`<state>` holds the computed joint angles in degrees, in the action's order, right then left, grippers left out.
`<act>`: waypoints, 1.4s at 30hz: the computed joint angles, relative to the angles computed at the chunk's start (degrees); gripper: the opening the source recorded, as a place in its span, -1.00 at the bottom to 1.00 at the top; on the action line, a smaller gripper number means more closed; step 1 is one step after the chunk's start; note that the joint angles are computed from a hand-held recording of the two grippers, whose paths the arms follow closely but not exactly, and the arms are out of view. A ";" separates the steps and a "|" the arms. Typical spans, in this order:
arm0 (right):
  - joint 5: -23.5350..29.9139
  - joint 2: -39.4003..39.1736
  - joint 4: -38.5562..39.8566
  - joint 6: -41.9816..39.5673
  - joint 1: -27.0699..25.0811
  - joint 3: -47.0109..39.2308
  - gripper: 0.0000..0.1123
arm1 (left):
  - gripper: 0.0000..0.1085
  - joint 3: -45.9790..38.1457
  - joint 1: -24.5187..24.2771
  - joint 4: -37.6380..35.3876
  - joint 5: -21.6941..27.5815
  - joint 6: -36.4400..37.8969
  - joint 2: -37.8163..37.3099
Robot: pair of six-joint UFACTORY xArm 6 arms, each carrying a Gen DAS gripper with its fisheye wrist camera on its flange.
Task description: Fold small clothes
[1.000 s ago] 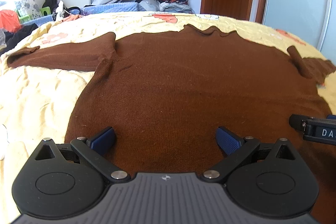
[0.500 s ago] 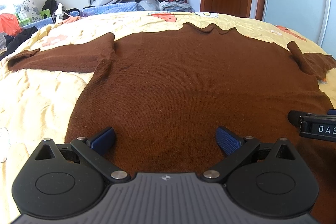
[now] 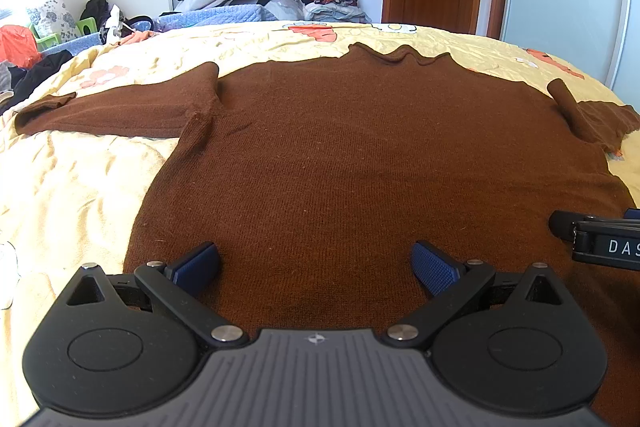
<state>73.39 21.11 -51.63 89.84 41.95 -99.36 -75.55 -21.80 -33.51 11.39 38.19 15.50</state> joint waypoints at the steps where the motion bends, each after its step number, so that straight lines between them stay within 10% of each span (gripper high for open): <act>1: 0.02 0.02 0.01 -0.01 0.00 -0.03 0.83 | 0.90 0.06 0.00 0.02 -0.02 -0.03 -0.05; 24: -0.29 -0.27 0.09 0.01 -0.03 0.31 0.83 | 0.90 0.00 0.00 -0.06 0.04 0.11 0.00; 29: -16.70 -13.07 -1.35 4.81 -4.02 15.26 0.83 | 0.90 0.02 -0.02 -0.12 0.02 0.13 -0.01; 35: -29.23 -37.10 -20.57 30.11 -17.70 39.75 0.83 | 0.90 0.00 -0.02 -0.25 0.06 0.20 0.00; 42: -48.55 -46.60 -13.10 42.39 -47.65 52.23 0.48 | 0.90 -0.14 0.02 -0.42 0.15 0.26 0.16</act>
